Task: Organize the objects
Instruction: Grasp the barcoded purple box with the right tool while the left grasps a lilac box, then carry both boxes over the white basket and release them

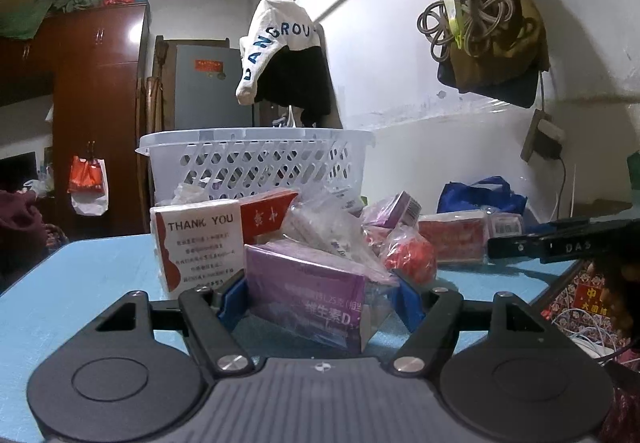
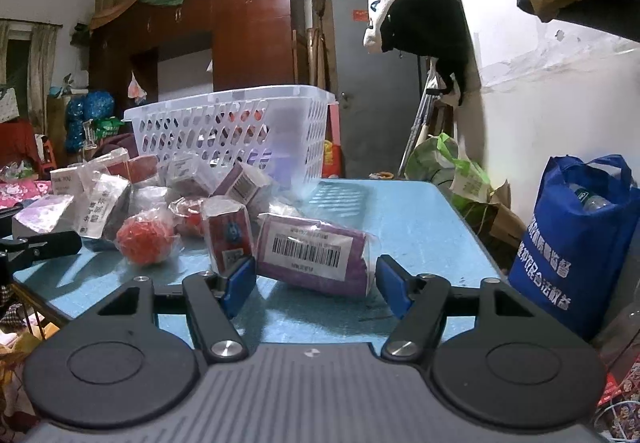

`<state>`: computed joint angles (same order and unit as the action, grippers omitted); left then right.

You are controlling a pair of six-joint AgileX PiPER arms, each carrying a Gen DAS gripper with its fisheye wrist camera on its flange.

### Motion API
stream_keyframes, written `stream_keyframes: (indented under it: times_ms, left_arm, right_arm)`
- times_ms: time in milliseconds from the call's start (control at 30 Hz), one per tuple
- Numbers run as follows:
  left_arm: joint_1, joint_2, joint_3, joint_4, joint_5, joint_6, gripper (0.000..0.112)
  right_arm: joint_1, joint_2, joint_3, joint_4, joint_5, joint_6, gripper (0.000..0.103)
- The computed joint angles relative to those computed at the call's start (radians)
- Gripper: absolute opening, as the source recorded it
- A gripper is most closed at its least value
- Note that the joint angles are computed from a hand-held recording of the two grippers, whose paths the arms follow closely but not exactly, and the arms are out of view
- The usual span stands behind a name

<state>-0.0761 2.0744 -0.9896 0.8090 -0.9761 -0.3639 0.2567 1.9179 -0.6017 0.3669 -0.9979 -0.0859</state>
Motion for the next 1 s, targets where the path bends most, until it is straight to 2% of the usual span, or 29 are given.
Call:
stream_keyframes:
  times_ms: [133,267,367,567,700,733,1000]
  left_arm:
    - [0.008,-0.001,0.011,-0.008,-0.013,0.012,0.076]
    - [0.016,-0.007,0.013,-0.006,-0.017,-0.001,0.076]
    - [0.017,-0.006,0.011,-0.011,-0.013,-0.002,0.076]
    - [0.018,-0.013,0.017,0.001,-0.008,0.004,0.076]
    - [0.014,-0.019,0.017,0.058,0.046,0.039,0.077]
    - [0.02,-0.016,0.032,0.039,0.02,0.066,0.078]
    - [0.066,-0.022,0.047,0.062,-0.016,0.065,0.076]
  right_arm:
    - [0.038,-0.002,-0.011,0.131,-0.006,-0.079,0.069]
    - [0.032,-0.019,0.006,0.146,-0.012,-0.072,0.069]
    - [0.043,-0.024,-0.006,0.206,0.013,-0.126,0.069]
    - [0.039,-0.028,0.015,0.19,-0.013,-0.096,0.069]
    - [0.045,-0.048,0.034,0.185,-0.026,-0.093,0.069]
    - [0.043,-0.054,0.039,0.177,-0.025,-0.089,0.069]
    - [0.043,-0.067,0.052,0.164,-0.034,-0.068,0.069]
